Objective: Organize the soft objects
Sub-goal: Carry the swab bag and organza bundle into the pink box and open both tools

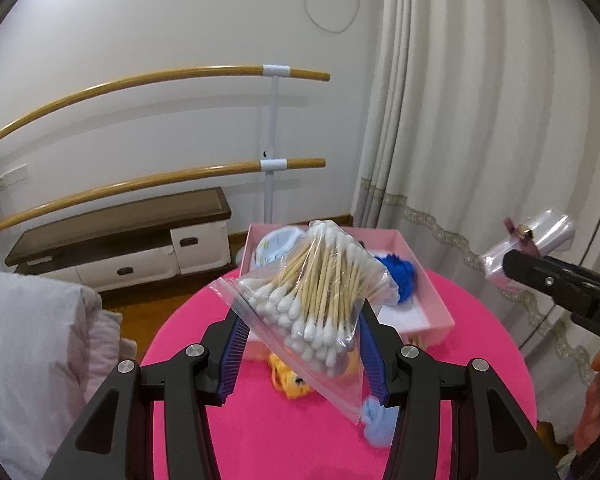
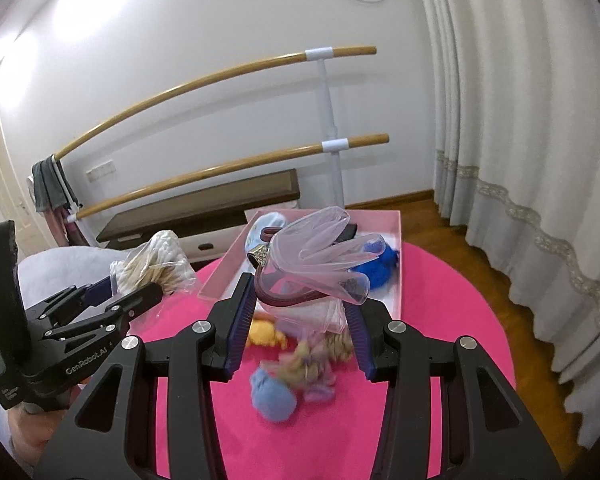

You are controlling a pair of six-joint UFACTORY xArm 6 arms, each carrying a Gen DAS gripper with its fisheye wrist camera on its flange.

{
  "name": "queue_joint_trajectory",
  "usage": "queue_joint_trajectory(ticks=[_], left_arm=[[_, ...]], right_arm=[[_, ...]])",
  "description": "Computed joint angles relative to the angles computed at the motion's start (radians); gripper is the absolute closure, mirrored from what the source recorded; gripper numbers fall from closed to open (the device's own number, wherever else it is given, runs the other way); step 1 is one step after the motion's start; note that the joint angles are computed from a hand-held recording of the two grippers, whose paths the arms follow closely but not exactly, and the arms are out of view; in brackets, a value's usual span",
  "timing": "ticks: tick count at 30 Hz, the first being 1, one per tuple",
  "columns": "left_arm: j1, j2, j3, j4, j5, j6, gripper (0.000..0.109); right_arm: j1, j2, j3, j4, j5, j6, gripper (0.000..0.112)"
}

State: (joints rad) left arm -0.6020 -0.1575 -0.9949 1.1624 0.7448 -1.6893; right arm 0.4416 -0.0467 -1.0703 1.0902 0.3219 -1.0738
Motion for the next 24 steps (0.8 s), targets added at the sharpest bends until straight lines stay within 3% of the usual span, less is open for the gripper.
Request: queue_joint_trajectory(ticks=[9, 16, 24], left_arm=[[0.157, 0.148, -0.148, -0.029, -0.144, 0.103, 0.061], [0.270, 0.310, -0.296, -0.129, -0.263, 0.221, 0.061], [0.334, 0.483, -0.466, -0.300, -0.310, 0.411, 0.061]], right_arm=[[-0.008, 0.203, -0.215, -0.169, 0.035, 0.155, 0.071], [-0.016, 0.330, -0.340, -0.301, 0.071, 0.269, 0.071], [-0.032, 0.461, -0.469, -0.441, 0.128, 0.395, 0.071]])
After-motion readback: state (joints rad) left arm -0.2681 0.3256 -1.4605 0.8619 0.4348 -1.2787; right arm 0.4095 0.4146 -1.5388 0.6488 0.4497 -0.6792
